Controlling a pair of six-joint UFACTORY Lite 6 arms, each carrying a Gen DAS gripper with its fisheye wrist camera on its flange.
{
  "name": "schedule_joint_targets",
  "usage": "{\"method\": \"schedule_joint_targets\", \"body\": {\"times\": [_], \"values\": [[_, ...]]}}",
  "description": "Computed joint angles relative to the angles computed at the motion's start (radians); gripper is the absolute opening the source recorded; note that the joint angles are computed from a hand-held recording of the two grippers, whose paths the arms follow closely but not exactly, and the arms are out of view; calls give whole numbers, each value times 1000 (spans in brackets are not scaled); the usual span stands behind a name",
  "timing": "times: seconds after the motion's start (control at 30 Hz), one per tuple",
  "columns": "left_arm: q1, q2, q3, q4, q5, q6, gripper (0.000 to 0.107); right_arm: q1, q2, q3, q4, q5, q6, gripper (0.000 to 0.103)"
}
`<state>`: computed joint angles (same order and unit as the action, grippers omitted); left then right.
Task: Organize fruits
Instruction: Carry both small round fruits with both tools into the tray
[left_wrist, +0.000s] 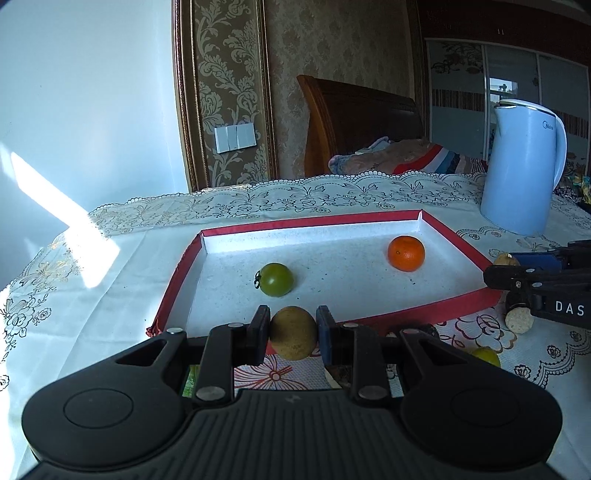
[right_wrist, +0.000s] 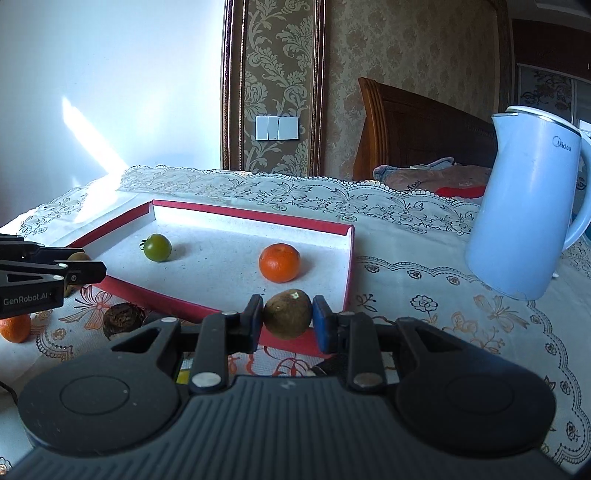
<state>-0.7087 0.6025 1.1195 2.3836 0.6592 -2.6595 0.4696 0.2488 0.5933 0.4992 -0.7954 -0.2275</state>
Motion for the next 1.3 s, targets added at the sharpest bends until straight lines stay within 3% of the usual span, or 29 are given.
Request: {"method": "schedule_joint_targets", "body": {"times": [0.43, 0.73, 1.03, 1.3], "values": [[61, 169, 315, -205, -166, 169, 26, -21, 140, 204, 41, 91, -54, 27], [60, 286, 500, -373, -219, 330, 26, -53, 288, 418, 85, 210, -92, 27], [84, 419, 703, -612, -256, 576, 26, -70, 428, 613, 195, 302, -195, 27], [74, 513, 842, -690, -185, 678, 27, -79, 507, 732, 299, 335, -291, 27]]}}
